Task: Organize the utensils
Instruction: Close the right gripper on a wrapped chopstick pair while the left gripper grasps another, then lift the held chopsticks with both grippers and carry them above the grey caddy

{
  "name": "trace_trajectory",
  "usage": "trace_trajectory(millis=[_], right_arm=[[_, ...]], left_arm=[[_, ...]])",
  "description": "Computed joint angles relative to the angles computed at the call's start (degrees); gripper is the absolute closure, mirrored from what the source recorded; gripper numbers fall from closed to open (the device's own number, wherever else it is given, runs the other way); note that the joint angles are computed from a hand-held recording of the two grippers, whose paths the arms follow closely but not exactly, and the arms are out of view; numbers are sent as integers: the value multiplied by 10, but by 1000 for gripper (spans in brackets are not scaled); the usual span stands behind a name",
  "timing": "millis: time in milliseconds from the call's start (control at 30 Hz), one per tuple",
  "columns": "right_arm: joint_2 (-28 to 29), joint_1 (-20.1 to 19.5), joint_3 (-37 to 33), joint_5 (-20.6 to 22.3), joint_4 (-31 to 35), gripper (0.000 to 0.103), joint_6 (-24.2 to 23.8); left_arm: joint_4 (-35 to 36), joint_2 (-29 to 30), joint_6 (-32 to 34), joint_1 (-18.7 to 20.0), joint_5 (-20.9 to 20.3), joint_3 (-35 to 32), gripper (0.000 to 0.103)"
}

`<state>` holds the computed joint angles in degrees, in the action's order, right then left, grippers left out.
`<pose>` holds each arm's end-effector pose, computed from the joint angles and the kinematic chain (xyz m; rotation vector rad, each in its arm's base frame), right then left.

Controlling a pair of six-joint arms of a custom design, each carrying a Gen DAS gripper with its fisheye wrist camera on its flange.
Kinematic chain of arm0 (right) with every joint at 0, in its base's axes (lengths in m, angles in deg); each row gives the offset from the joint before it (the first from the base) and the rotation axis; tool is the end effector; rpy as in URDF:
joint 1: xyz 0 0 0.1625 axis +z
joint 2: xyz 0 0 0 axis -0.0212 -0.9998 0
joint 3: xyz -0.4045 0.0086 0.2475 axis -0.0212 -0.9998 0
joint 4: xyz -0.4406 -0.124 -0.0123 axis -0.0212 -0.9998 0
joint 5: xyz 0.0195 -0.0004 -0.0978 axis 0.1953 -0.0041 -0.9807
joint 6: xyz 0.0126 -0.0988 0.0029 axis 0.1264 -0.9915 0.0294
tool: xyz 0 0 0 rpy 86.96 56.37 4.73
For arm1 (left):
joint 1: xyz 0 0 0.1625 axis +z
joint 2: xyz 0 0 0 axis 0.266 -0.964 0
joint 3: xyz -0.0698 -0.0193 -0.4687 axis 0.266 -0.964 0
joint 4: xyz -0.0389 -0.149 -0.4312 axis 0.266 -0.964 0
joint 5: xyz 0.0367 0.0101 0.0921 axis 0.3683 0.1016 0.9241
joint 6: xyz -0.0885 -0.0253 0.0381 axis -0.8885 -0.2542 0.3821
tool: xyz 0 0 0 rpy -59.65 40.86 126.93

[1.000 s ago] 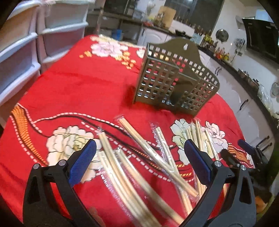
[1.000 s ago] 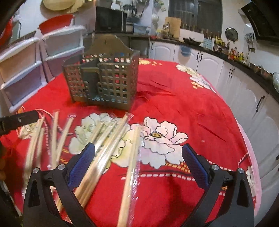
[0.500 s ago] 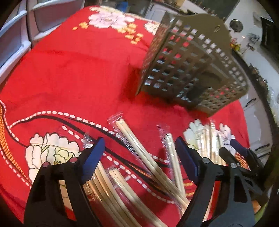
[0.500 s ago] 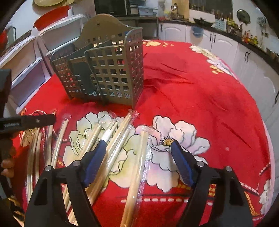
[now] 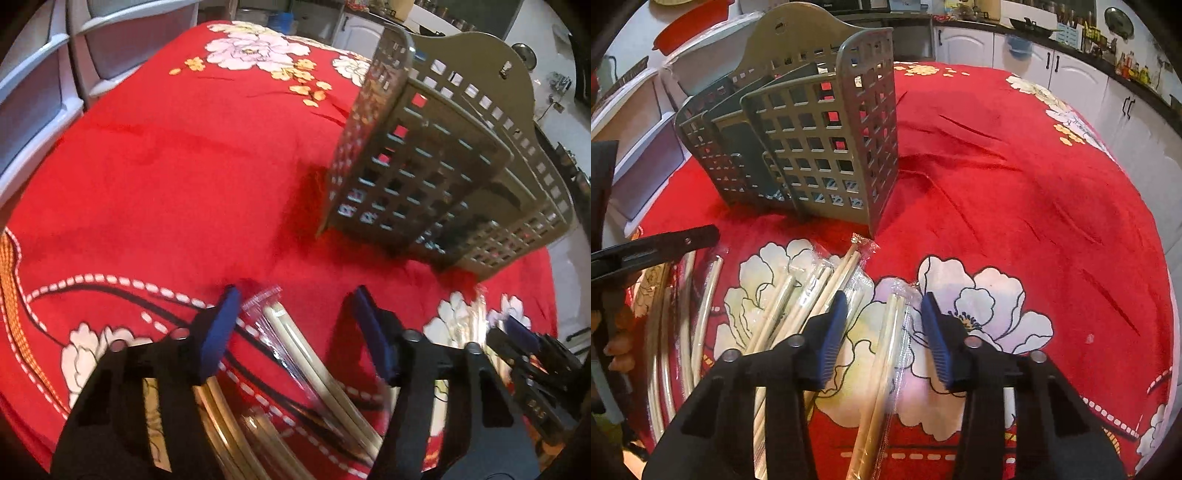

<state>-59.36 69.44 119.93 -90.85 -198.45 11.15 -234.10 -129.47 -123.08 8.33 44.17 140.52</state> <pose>-0.0163 -0.3557 0.2299 0.6960 -2.4698 0.5244 -0.2569 -0.3353 -0.0275 -0.0288 2.4073 -0.7765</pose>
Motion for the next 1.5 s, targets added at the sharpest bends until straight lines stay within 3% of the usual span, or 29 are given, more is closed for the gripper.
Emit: trace_trajectory(millis=[167,233,300,567,833,1200,1500], right_arm=[[9,-10,5,-1,-26,76,-27],[15,-8,7,-4,-40,82,-33],[12,-10,7,-1,-36,89,-31],[-69,-33,-11,70,99,92,0],[-179,-24,-15,161,203,92,-3],[-285,-9,-6,254,274,93,-8],[-333,-5,-5,309,301,93,-17]], left_arm=[[17,-8,12,4,14,1,76],[4,-8,22,5,17,6,92],[-21,-7,38,9,15,11,94],[-102,-4,73,-5,12,25,100],[-124,-33,101,-62,62,34,103],[-164,-74,138,-114,107,45,103],[-185,-93,171,-136,125,42,103]])
